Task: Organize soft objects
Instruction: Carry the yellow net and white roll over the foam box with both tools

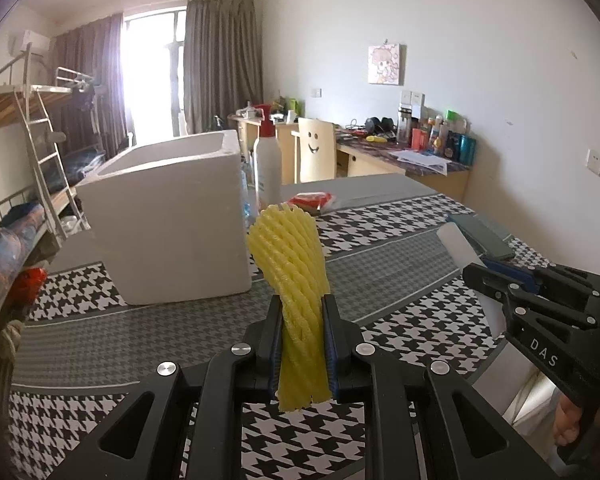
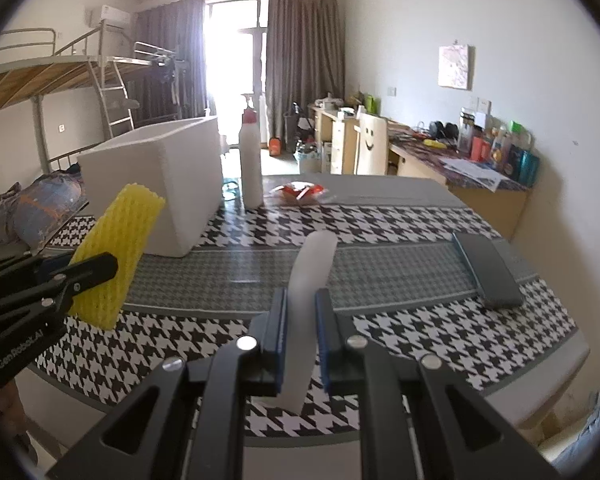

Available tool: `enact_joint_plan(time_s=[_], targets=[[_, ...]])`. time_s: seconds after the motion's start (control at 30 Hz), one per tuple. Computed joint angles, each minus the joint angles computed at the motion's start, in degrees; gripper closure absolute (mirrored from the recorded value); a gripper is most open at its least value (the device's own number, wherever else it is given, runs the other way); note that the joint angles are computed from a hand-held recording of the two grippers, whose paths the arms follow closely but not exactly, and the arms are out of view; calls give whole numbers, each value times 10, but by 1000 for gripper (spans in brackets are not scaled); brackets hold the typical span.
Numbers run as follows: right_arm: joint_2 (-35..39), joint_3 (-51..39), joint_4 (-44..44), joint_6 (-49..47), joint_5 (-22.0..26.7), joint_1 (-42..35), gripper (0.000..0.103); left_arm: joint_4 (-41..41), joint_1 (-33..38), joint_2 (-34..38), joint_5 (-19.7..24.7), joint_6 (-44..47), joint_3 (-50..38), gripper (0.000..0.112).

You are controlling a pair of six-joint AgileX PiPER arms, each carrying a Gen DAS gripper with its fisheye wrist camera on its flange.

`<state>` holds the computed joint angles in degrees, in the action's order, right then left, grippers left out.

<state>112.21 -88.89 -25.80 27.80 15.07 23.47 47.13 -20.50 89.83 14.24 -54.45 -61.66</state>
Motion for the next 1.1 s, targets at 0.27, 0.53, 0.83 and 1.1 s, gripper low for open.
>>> enact_joint_plan(time_s=[0.27,0.53,0.83,1.1], targets=[[14,-46,122,-144,3,0,86,7,15,-13,8,-12,-10,93],[47,-119,227,-276,29,-3,86,-10,42,-6,18,4,-37,93],[97,-225,285,-344,77,2,86,-89,71,14,16,91,-83,93],[137,-320,313,-373,121,4,86,-62,87,19,17,79,-111,93]])
